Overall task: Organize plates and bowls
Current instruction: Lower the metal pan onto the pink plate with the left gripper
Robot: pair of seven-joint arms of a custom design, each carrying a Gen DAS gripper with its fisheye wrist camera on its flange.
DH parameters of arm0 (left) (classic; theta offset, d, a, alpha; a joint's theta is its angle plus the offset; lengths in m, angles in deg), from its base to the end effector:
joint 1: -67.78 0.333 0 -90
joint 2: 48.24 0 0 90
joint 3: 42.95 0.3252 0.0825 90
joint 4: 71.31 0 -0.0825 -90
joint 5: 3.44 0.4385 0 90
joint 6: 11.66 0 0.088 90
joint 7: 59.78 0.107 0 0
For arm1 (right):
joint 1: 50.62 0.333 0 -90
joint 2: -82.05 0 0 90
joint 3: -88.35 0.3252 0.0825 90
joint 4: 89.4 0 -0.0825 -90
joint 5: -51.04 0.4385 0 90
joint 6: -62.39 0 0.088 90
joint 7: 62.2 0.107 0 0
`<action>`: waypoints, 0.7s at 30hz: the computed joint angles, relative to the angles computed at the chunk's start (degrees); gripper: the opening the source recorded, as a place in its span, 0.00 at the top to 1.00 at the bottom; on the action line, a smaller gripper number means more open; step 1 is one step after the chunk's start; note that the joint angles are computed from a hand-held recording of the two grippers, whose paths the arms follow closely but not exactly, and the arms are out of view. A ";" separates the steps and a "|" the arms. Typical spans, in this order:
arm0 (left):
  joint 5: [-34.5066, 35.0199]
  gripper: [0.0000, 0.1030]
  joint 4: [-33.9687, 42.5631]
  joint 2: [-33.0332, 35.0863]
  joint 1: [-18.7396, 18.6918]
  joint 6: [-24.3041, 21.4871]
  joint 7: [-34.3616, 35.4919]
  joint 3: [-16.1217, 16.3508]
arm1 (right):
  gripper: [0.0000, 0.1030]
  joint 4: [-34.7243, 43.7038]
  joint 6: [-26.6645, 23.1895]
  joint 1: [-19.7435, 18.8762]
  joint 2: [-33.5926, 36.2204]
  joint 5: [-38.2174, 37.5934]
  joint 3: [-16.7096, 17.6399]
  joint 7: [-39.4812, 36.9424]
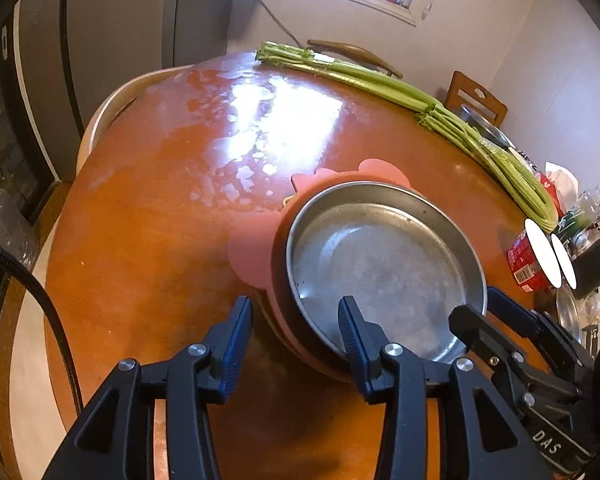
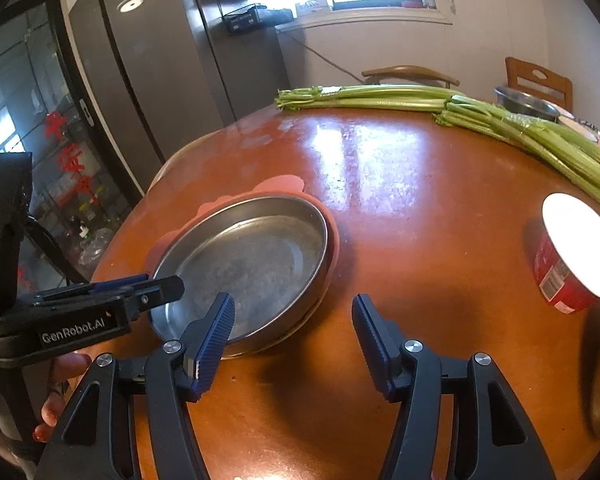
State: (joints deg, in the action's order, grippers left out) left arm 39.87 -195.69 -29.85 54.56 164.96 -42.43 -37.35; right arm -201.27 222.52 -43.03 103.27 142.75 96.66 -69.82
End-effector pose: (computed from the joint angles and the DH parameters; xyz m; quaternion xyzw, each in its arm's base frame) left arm 0.6136 -0.1395 0.2623 -0.7889 0.5355 -0.2533 0.1634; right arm 0.6536 0.1342 0.2768 -0.7729 0.4578 -0.1201 0.4226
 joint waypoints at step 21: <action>-10.88 0.56 2.43 3.55 0.94 2.39 9.63 -2.24 | 0.32 1.17 -0.66 -0.85 1.74 -3.45 1.06 2.87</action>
